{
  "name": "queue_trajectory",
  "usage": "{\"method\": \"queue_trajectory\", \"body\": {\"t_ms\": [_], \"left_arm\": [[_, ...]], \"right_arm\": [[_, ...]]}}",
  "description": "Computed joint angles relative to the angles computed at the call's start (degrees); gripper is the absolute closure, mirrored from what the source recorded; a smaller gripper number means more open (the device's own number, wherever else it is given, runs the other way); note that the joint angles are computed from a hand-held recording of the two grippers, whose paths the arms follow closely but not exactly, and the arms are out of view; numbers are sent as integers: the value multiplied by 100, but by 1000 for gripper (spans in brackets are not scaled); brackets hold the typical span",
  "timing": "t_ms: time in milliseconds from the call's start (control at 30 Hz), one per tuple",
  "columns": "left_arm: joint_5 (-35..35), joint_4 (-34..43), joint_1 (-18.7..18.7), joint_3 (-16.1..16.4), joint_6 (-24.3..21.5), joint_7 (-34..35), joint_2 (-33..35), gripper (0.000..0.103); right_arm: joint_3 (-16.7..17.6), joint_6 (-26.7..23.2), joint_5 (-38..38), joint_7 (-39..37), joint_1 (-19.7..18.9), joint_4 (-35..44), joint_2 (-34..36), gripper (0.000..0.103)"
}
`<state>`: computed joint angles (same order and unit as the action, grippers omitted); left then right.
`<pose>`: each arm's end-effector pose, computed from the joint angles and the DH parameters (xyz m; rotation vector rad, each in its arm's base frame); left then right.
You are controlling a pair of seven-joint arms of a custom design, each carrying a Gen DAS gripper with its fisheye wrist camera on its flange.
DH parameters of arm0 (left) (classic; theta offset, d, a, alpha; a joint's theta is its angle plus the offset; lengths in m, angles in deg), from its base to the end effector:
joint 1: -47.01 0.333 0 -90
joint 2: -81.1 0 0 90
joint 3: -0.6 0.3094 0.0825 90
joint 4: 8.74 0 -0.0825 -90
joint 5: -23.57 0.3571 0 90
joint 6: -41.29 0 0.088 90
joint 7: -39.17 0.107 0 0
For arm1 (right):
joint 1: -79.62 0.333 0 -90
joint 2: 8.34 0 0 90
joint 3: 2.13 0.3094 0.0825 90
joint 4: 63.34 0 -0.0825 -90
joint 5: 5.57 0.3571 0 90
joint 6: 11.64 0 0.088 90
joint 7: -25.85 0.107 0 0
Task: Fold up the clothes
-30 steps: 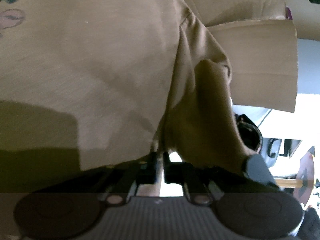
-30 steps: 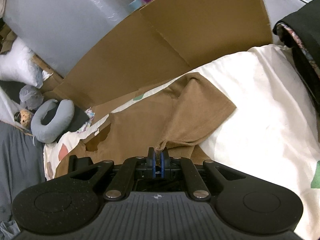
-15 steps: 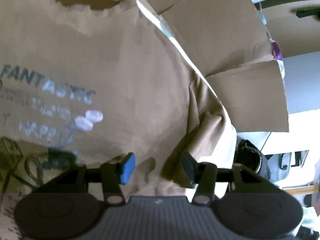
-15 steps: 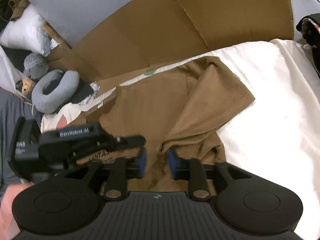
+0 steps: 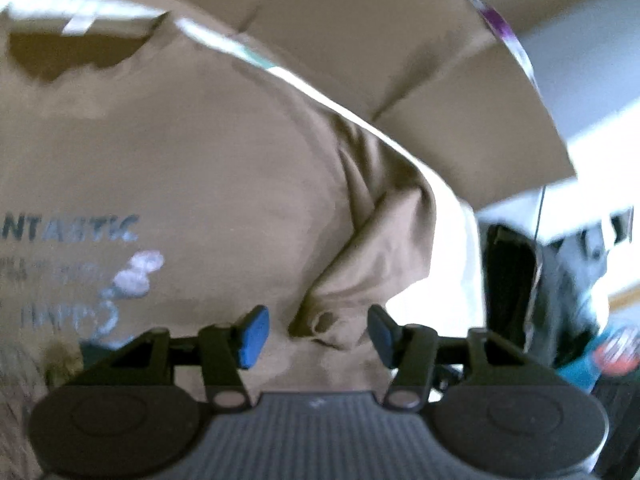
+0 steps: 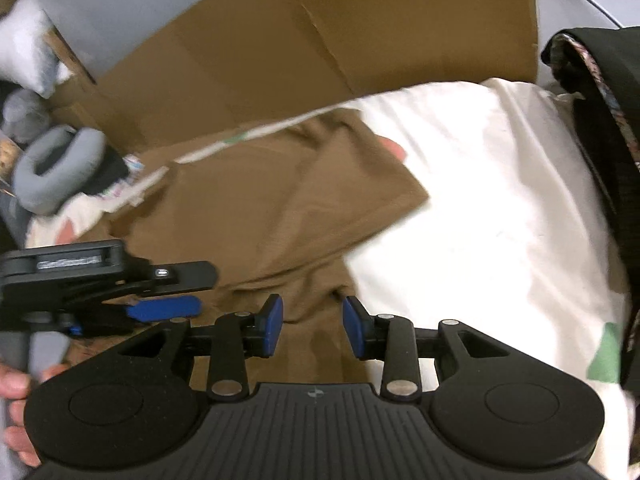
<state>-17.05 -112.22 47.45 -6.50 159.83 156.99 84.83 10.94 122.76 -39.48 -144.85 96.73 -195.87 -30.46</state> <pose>0.5713 -0.0990 0.5344 1.6307 -2.2426 0.9396 0.3881 0.2280 0.5398 -0.8707 2.3769 -0.5582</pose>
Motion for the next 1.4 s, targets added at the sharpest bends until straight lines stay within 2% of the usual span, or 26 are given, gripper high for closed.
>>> {"method": "queue_trajectory", "body": {"t_ms": [67, 233, 367, 400, 467, 500, 567, 633, 800, 1167, 1400], "left_arm": [[155, -49, -50, -36, 89, 250, -28, 48], [302, -70, -138, -72, 298, 487, -5, 50], [293, 0, -163, -91, 278, 626, 47, 53], [350, -6, -179, -100, 305, 651, 41, 57], [477, 34, -206, -112, 242, 661, 81, 73], [527, 55, -218, -120, 204, 672, 105, 85], [574, -26, -228, -124, 258, 752, 51, 85], [544, -66, -217, -109, 250, 811, 13, 92], [469, -153, -158, -37, 270, 782, -138, 95], [543, -383, -80, 57, 41, 45, -302, 97], [800, -284, -130, 37, 33, 446, -384, 88]], "right_arm": [[-23, -370, 114, -292, 49, 136, 133, 65], [-133, -303, 154, -449, 62, 63, 201, 65], [-171, -199, 120, -548, 42, 50, 281, 65], [-176, -192, 107, -588, 39, 68, 310, 65], [-194, -194, 111, -709, 47, 118, 373, 65], [-210, -188, 124, -774, 51, 142, 409, 65], [-214, -212, 103, -852, 49, 173, 456, 67], [-208, -262, 69, -871, 42, 191, 479, 71], [-221, -369, 60, -888, 46, 232, 508, 79], [-219, -444, 19, -973, 90, 249, 539, 80], [-280, -371, 192, -974, 99, 194, 436, 79]]}}
